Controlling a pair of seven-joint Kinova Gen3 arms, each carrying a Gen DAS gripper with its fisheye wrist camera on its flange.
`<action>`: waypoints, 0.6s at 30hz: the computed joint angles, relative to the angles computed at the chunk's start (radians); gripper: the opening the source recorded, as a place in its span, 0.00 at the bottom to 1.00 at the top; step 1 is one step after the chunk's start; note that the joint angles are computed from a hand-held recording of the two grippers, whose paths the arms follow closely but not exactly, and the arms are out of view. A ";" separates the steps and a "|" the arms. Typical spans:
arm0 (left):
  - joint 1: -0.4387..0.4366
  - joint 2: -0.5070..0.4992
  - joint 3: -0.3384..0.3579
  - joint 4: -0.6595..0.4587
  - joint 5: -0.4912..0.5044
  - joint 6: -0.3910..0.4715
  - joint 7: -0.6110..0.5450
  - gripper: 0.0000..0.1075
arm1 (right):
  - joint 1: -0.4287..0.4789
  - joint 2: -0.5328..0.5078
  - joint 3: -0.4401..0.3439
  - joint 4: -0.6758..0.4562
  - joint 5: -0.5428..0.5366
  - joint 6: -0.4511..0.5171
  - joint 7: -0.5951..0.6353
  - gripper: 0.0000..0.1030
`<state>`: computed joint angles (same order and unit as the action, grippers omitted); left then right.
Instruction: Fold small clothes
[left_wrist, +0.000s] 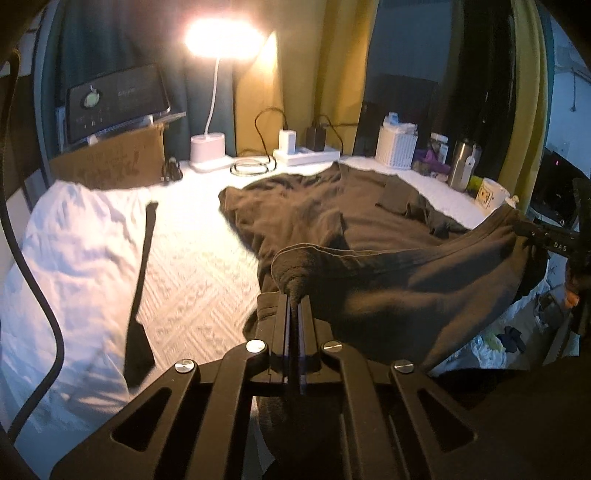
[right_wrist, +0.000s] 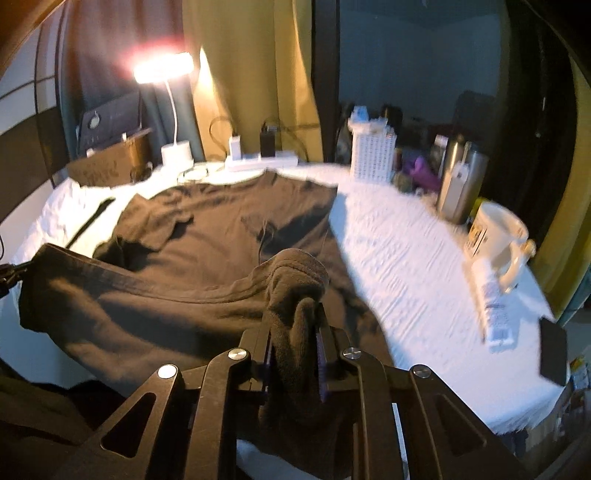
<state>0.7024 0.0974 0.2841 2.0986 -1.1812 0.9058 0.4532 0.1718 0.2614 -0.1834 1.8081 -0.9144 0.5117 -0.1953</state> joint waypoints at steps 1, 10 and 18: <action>0.001 -0.002 0.000 -0.005 -0.004 0.010 -0.004 0.02 | 0.009 -0.005 -0.004 -0.004 -0.013 0.004 0.012 0.17; -0.025 -0.011 -0.006 -0.042 -0.072 0.034 -0.021 0.02 | 0.013 -0.021 0.007 -0.047 -0.123 0.012 0.105 0.17; -0.070 -0.018 -0.025 -0.061 -0.083 0.012 -0.054 0.02 | -0.012 0.018 0.011 -0.130 -0.105 0.011 0.060 0.17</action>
